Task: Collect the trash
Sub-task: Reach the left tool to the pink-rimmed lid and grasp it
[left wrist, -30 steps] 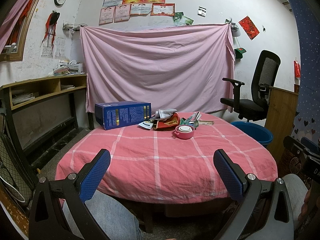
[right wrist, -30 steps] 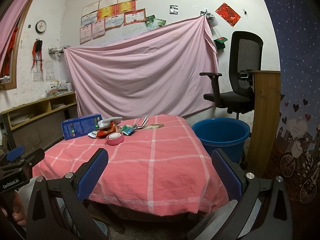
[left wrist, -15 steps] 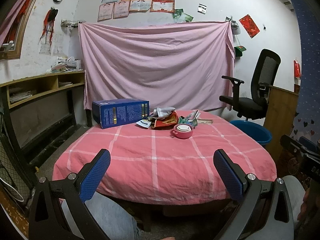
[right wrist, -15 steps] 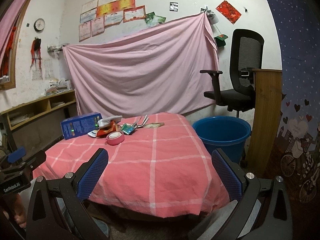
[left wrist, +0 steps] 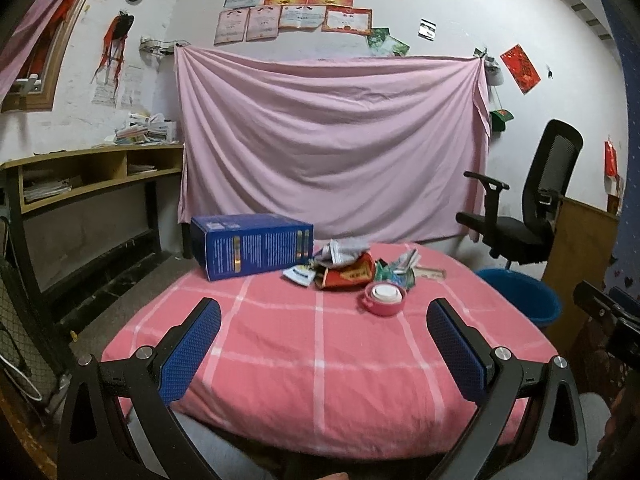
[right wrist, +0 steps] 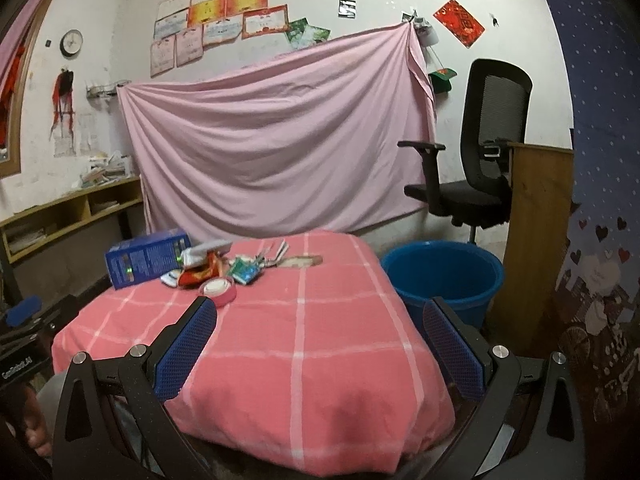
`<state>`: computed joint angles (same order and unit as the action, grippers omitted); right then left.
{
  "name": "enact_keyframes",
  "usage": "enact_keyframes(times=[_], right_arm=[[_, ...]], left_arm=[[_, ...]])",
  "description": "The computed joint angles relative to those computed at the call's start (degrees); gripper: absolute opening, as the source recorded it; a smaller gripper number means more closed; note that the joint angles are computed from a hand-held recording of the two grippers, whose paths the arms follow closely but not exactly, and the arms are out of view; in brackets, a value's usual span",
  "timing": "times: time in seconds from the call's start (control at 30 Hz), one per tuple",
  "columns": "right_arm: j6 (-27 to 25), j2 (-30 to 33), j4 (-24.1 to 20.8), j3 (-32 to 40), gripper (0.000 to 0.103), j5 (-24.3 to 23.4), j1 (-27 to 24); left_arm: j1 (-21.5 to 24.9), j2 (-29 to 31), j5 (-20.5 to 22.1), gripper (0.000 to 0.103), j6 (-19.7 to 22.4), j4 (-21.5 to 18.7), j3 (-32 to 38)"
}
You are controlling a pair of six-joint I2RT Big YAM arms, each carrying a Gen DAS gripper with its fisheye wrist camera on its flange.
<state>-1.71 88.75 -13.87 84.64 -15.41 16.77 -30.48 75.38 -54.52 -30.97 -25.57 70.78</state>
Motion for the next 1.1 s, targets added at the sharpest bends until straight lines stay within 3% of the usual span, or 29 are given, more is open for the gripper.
enact_keyframes(times=[0.37, 0.6, 0.8, 1.1], right_arm=[[0.32, 5.35, 1.29, 7.15, 0.103, 0.28, 0.83], [0.58, 8.24, 5.62, 9.69, 0.103, -0.17, 1.01], [-1.55, 11.53, 9.02, 12.68, 0.103, -0.84, 1.68], [-4.59, 17.94, 1.18, 21.97, 0.103, -1.0, 2.88]], left_arm=[[3.67, 2.73, 2.12, 0.101, 5.74, 4.79, 3.07], [6.27, 5.07, 3.6, 0.101, 9.07, 8.26, 4.67], [9.49, 7.49, 9.41, 0.101, 6.86, 6.6, 6.52], [13.32, 10.03, 17.68, 0.1, 2.55, 0.2, 9.06]])
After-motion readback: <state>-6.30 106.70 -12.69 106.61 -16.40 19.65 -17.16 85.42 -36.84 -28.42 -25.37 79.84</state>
